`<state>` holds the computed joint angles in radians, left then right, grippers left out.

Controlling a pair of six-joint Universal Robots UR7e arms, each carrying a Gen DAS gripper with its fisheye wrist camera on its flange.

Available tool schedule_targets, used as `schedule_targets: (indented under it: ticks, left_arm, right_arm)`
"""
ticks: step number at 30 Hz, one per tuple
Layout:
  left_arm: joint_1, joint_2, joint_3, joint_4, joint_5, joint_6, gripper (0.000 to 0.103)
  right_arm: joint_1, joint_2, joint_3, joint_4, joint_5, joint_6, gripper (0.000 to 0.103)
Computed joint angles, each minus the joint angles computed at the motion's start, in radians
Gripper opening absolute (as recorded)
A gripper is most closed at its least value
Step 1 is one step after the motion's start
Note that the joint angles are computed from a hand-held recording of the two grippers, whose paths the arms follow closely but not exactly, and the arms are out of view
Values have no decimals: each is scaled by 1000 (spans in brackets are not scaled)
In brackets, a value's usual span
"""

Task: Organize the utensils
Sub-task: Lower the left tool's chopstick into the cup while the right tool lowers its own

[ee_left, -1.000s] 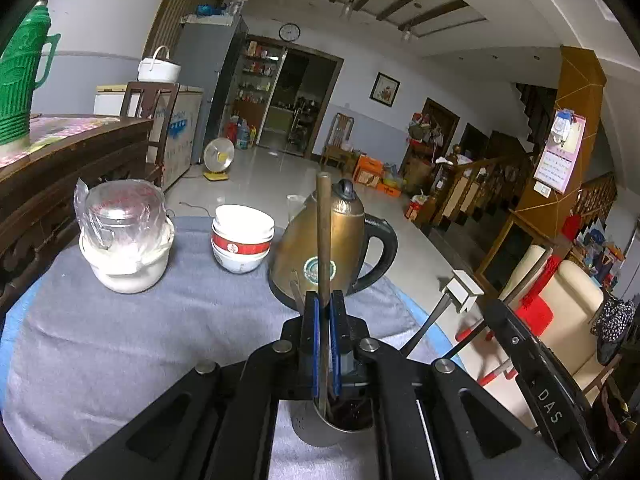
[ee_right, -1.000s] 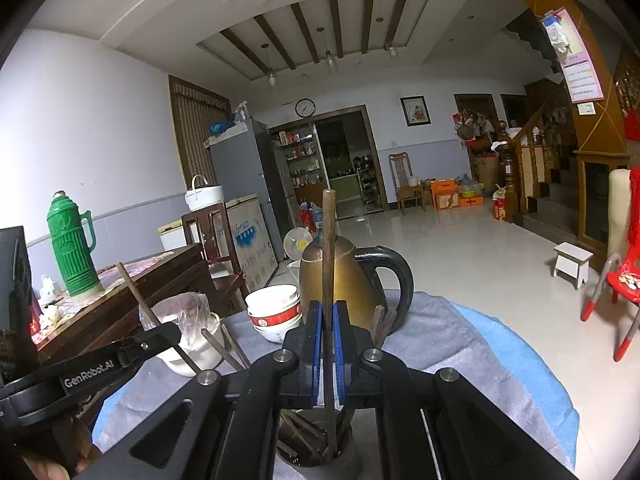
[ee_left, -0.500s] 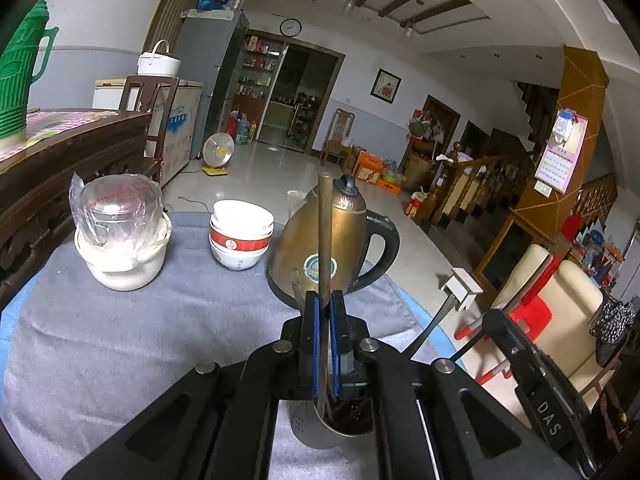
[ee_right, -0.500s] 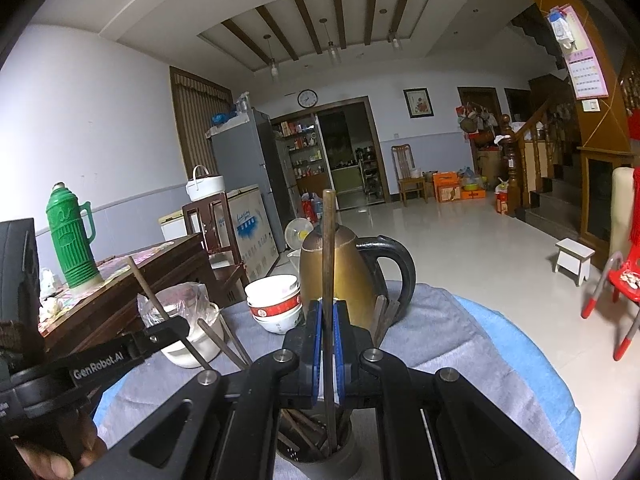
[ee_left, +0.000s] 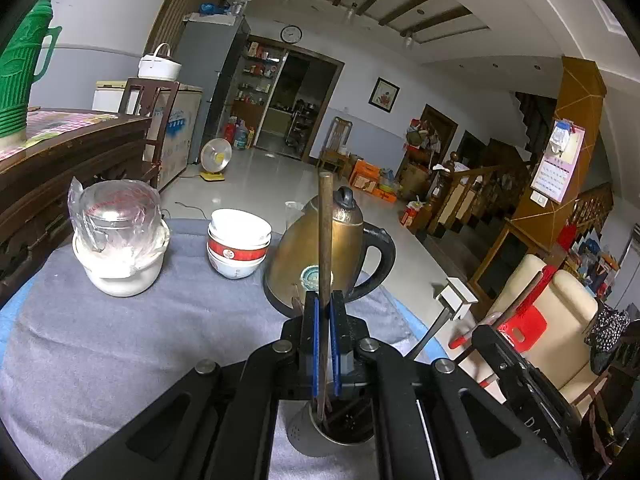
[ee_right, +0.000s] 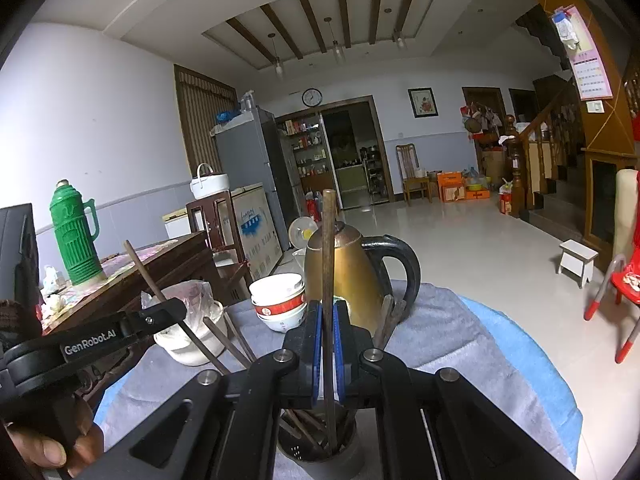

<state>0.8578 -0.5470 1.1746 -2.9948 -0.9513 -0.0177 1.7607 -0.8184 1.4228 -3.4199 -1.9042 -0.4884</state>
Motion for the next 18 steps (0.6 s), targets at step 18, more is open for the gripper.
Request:
schedule_targets:
  ticks: [18]
  left_arm:
    - [12,27,-41,127,1,-14,5]
  right_arm:
    - [-13,12,-28,103,-18,34,6]
